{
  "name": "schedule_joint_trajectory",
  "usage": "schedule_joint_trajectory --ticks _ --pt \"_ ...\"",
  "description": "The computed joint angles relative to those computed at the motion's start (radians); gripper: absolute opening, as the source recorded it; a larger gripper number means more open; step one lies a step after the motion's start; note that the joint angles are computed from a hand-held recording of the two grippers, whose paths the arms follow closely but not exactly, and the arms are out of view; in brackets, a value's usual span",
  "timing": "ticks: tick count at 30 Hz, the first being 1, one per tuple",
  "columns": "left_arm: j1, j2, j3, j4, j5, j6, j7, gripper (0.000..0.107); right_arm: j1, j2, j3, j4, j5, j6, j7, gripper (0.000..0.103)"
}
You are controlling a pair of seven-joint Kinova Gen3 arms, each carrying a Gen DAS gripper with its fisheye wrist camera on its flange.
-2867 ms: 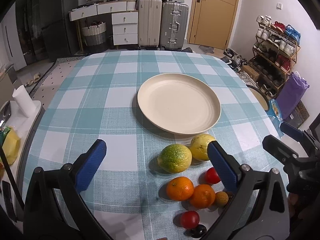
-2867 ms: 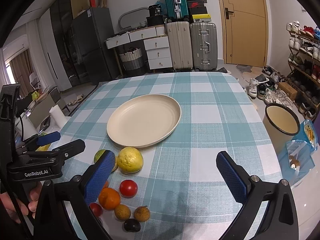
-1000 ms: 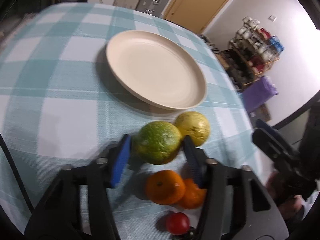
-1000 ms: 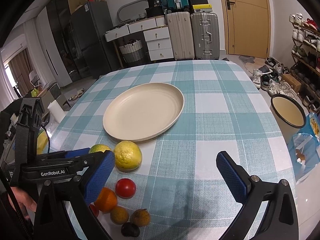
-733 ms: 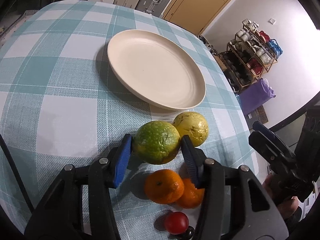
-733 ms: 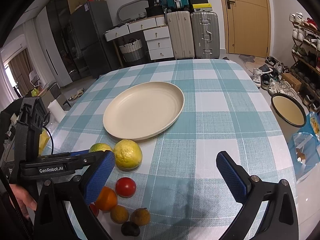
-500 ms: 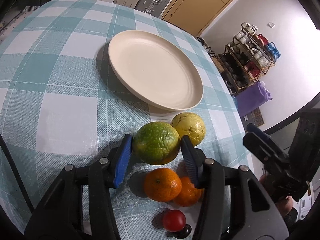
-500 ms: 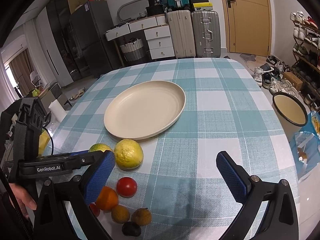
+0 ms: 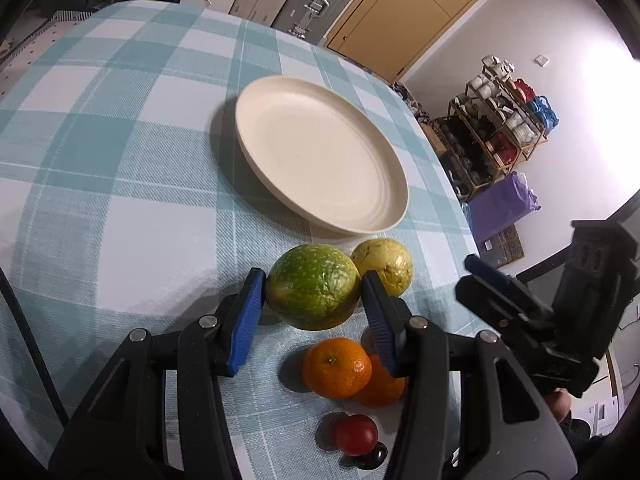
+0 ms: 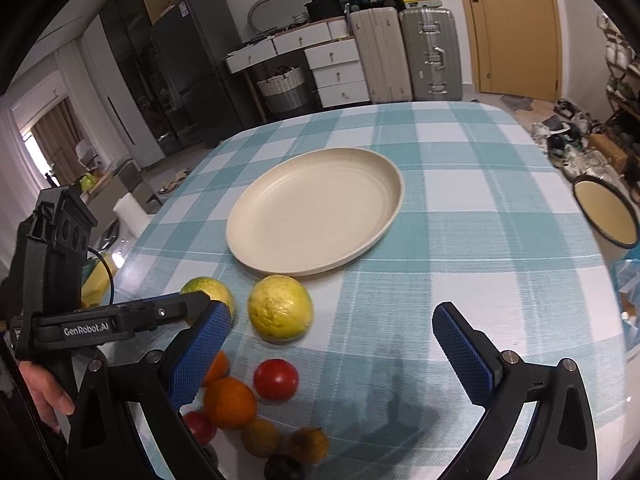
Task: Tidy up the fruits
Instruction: 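Grasp the green citrus with the left tool while the right tool grasps the yellow citrus, then carry both citrus fruits over the cream plate and lower them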
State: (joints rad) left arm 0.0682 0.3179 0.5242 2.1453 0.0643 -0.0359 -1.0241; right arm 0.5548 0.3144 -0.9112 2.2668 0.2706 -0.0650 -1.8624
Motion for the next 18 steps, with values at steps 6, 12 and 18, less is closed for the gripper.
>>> schedule_joint_trajectory --ticks 6,12,18 --pt "-0.069 -0.052 0.044 0.032 -0.011 -0.008 0.019 0.046 0.084 0.122 -0.12 -0.049 -0.007 0.053 0.051 0.103" --pt "-0.131 -0.086 0.091 0.056 -0.034 -0.009 0.05 0.046 0.052 0.187 -0.12 -0.087 -0.069 0.082 0.133 0.097" --pt "-0.147 -0.1 0.108 0.067 -0.05 -0.008 0.071 0.046 -0.008 0.214 -0.08 -0.127 -0.14 0.12 0.202 0.081"
